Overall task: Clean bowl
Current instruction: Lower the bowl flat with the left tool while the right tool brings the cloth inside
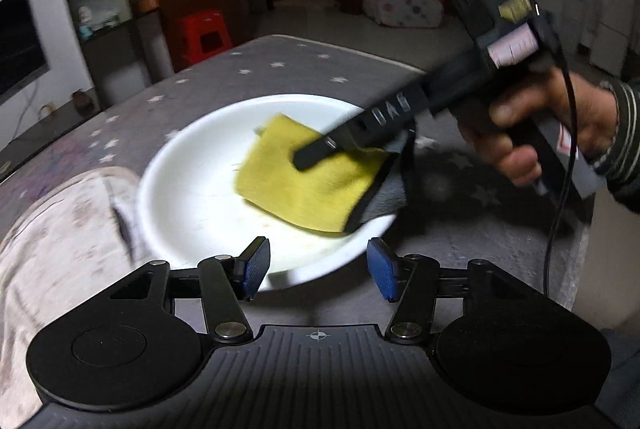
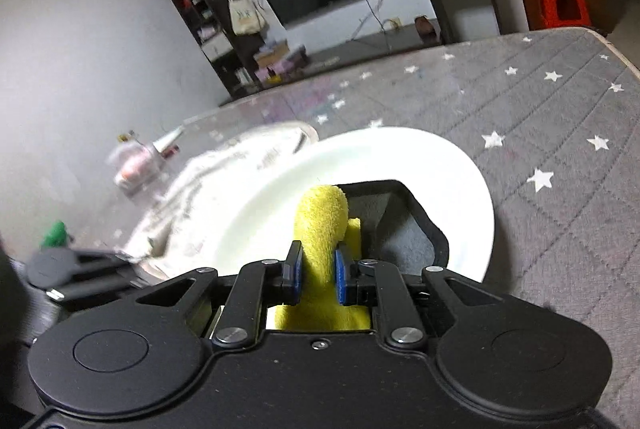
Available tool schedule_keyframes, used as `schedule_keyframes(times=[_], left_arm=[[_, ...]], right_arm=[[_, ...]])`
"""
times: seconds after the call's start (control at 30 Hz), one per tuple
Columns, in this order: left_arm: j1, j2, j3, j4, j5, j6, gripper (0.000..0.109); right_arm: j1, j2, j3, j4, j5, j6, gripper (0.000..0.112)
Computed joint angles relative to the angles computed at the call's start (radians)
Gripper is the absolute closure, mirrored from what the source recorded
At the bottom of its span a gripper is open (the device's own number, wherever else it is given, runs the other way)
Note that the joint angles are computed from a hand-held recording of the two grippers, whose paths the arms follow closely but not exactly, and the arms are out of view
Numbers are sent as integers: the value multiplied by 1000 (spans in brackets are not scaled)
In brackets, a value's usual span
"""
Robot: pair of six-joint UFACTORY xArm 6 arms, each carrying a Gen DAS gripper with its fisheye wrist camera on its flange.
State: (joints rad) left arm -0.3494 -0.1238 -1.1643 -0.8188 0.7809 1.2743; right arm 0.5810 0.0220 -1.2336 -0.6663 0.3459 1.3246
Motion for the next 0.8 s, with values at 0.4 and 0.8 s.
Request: schedule_keyframes(times=[0.4, 0.8], left_arm=[[28, 113, -107, 91, -143, -406, 51], [41, 183, -149, 63, -97, -448, 80]], right_arm=[[61, 53, -83, -62, 182, -91, 95], [62, 68, -110, -118, 268, -110, 95]])
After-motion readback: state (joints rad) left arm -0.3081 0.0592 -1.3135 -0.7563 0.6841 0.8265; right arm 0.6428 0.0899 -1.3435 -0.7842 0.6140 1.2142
